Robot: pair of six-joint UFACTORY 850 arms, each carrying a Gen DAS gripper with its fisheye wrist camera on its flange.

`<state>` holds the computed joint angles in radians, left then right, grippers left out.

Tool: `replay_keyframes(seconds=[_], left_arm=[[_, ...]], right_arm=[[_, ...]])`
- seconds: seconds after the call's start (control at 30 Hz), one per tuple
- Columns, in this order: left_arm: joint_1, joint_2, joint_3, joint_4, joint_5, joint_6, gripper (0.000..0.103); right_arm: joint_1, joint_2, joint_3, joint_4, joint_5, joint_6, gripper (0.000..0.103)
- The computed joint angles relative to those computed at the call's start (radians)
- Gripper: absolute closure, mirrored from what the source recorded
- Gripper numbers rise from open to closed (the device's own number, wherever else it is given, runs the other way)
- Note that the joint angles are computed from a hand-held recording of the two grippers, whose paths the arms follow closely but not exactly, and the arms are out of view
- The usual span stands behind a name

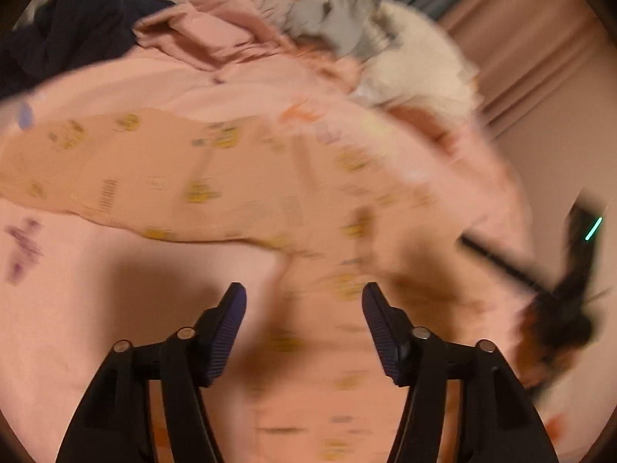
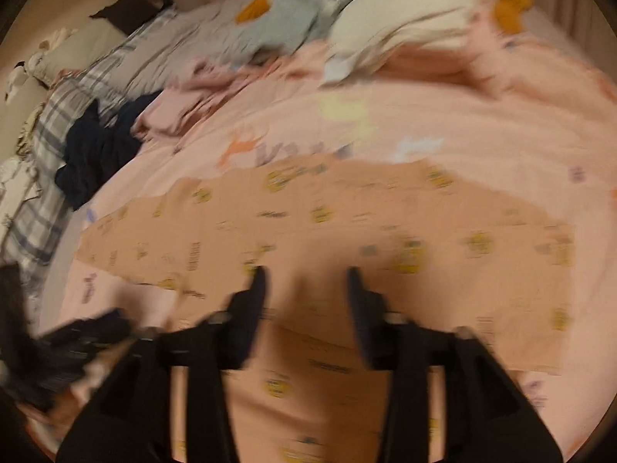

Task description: Fold small clothes

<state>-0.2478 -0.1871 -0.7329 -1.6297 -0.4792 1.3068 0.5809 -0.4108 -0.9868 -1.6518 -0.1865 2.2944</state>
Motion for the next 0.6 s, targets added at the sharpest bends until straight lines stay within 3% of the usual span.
replay_keyframes(seconds=[0.03,0.1,0.23,0.3,0.43,0.53,0.6], left_arm=[[0.01,-0.011,-0.006,-0.031,-0.082,0.012,0.042],[-0.002,-0.059,-0.039,-0.064,-0.192,0.009,0.042],[-0.078,-0.199,-0.151,0.0,-0.26,-0.145,0.042],[-0.111,-0.27,-0.198,0.008,-0.315,-0.188,0.042],[-0.189,-0.359,-0.267,-0.044,-0.231,-0.243,0.042],[-0.217,-0.374,-0.284,-0.107,-0.174,-0.232,0.042],[-0.228,-0.362,-0.277,-0.193,-0.137,-0.198,0.045]], right_arm=[[0.01,0.031,0.035,0.02,-0.065,-0.03,0.027],[0.029,0.096,0.114,0.022,-0.174,-0.035,0.026],[0.047,0.184,0.237,0.154,-0.304,-0.148,0.026],[0.042,0.211,0.287,0.162,-0.296,-0.147,0.026],[0.052,0.199,0.34,0.231,-0.336,-0.188,0.026],[0.062,0.178,0.353,0.298,-0.374,-0.242,0.026],[0.046,0.183,0.376,0.263,-0.354,-0.195,0.026]])
